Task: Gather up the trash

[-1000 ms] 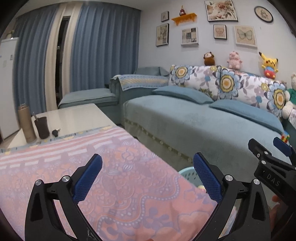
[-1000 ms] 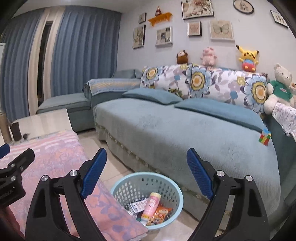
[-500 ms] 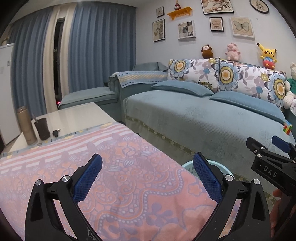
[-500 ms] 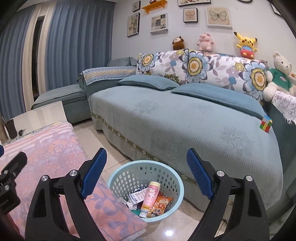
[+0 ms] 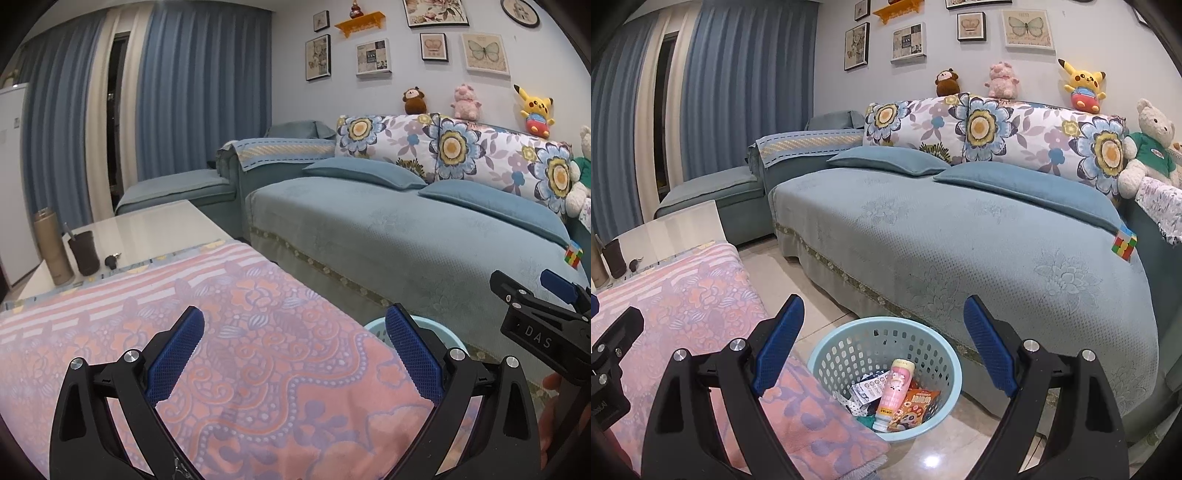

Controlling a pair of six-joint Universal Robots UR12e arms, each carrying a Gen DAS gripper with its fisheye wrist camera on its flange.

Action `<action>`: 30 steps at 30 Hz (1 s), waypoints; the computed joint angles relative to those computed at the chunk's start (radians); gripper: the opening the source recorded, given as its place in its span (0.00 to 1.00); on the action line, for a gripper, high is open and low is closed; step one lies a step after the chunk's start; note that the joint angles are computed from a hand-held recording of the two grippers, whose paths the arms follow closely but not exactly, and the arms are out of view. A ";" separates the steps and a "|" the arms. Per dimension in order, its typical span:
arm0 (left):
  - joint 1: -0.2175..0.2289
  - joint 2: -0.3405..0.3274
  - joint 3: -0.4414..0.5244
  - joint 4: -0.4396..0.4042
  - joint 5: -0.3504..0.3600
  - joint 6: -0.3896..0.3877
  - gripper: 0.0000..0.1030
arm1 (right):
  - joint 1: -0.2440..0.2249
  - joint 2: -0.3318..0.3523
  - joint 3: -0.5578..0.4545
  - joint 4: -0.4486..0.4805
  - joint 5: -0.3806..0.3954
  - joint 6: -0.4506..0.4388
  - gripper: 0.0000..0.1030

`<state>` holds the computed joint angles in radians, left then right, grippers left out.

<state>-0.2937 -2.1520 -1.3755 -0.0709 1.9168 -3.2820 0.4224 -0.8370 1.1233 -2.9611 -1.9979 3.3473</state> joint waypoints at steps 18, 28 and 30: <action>0.002 -0.002 0.006 -0.038 -0.008 -0.012 0.93 | -0.006 0.005 -0.022 0.086 0.023 0.012 0.81; 0.004 0.000 0.001 -0.037 -0.010 -0.023 0.93 | 0.001 0.007 -0.012 0.015 0.013 -0.032 0.81; 0.004 0.001 0.000 -0.038 -0.010 -0.024 0.93 | 0.001 0.008 -0.014 0.018 0.015 -0.036 0.81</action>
